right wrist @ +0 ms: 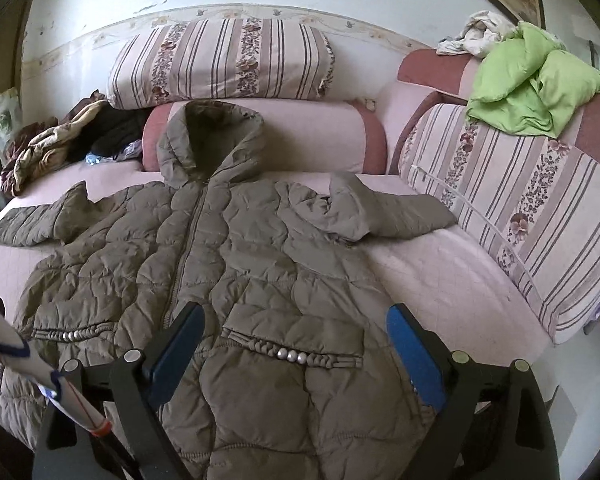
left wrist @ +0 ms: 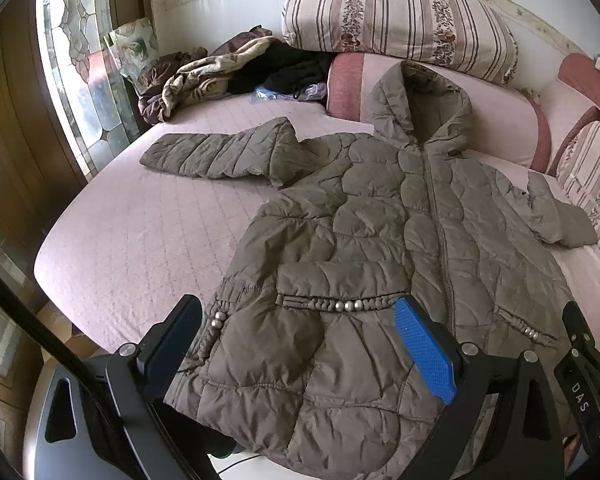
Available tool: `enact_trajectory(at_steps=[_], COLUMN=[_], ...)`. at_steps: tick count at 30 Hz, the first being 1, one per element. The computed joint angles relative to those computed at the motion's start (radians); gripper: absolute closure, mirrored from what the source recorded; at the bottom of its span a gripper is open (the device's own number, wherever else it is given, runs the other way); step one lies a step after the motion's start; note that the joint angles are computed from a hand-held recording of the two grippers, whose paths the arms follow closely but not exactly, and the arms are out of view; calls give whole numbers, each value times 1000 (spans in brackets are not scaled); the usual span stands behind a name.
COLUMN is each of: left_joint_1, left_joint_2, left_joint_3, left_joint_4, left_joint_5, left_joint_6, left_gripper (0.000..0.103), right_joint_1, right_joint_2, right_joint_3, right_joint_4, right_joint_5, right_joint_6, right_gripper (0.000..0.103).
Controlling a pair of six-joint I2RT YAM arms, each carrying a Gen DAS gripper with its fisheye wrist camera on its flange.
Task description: Fold large clothes
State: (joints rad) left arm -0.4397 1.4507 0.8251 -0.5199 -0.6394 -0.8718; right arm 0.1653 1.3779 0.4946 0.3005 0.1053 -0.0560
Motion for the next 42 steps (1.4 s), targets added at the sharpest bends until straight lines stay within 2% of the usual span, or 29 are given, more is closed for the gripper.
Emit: enact_trajectory(at_steps=[17, 42], left_joint_1=[16, 38], left_joint_2=[75, 125], left_joint_3=[7, 13], left_joint_4=[30, 71], left_joint_5=[41, 100], left_joint_6=[26, 61], left_gripper=[6, 6], right_joint_1=[-11, -4], right_joint_2=[106, 158], right_joint_3=[61, 101], right_joint_4=[-49, -87], right_joint_5=[-23, -19], right_joint_6=[5, 15], right_gripper=[8, 8])
